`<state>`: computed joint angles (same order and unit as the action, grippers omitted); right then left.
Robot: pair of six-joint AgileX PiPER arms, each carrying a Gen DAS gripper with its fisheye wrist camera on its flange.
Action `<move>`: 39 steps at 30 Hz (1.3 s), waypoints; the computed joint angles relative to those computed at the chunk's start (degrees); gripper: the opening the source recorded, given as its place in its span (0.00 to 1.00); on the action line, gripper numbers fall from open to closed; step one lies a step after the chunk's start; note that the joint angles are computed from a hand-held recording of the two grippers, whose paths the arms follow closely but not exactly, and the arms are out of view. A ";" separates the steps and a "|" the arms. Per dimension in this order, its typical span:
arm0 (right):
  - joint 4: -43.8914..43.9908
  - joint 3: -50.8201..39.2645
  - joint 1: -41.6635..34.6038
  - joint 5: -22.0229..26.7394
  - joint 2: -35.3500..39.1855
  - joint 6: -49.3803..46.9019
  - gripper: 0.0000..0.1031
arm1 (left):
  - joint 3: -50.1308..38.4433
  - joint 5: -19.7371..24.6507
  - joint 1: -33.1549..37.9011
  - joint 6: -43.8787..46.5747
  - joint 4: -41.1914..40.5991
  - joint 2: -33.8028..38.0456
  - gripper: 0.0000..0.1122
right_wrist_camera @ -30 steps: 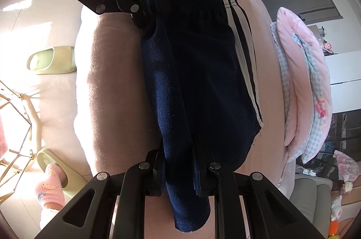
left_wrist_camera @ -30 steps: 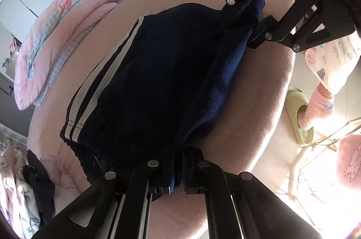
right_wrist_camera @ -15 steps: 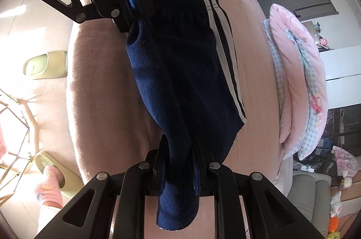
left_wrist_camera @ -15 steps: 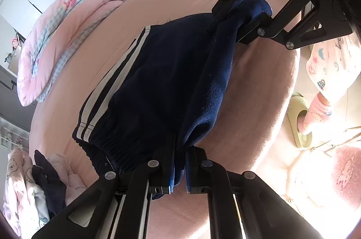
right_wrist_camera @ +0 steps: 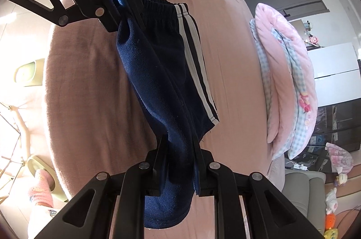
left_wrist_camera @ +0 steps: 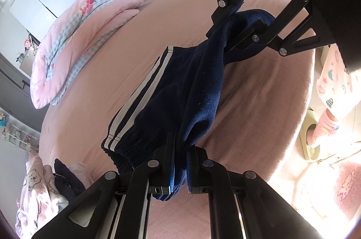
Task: Fold clothes
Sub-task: 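Lift the shorts with both grippers and fold them over lengthwise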
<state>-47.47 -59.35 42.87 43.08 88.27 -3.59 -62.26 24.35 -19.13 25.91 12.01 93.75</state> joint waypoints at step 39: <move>26.84 -21.16 -13.85 2.05 6.95 -13.50 0.29 | -41.65 36.22 16.69 18.86 -29.15 19.00 0.08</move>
